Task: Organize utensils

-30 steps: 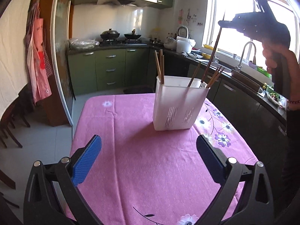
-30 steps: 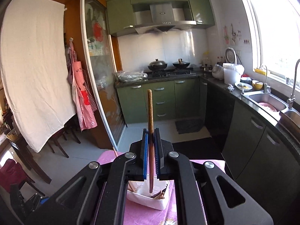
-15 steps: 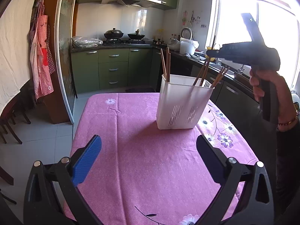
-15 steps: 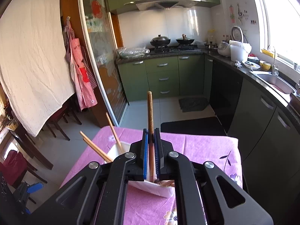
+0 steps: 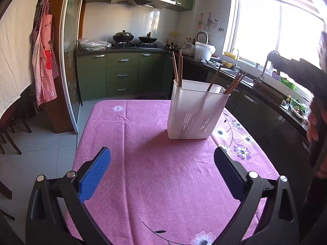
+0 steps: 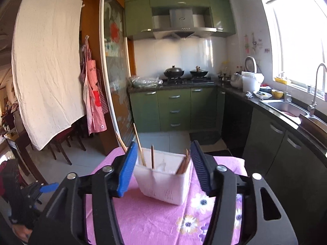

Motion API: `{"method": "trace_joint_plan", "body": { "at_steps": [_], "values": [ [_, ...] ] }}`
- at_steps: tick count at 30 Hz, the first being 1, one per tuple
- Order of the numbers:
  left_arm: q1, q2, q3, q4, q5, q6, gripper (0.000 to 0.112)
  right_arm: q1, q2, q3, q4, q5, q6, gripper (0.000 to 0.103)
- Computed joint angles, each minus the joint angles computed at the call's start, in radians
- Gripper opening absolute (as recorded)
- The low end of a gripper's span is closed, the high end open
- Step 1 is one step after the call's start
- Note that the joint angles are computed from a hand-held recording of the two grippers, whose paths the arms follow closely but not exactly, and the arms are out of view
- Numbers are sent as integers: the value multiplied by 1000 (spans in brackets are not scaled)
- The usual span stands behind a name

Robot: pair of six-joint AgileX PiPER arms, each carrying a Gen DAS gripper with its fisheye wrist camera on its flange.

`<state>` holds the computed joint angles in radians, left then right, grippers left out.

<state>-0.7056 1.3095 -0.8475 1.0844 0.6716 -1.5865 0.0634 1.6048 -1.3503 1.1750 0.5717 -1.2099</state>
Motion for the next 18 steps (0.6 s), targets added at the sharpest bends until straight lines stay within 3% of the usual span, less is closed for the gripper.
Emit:
{"method": "trace_joint_plan", "body": {
  "at_steps": [2,6,8,13,18],
  "values": [
    [-29,1,9,24,26,-33,96,-44,-77,156,142,-1,-149,66],
    [-94,-2,29,49,83,-83,96,-134,-189,401,318,59,-368,92],
    [-119,-14,41,54,106,-102,96,-181,-242,510,390,88,-473,99],
    [-211,-53,74,69,204,-171,96,-283,-382,719,437,158,-589,99],
    [-354,-87,79,67,371,-214,96,-390,-534,819,419,257,-581,99]
  ]
}}
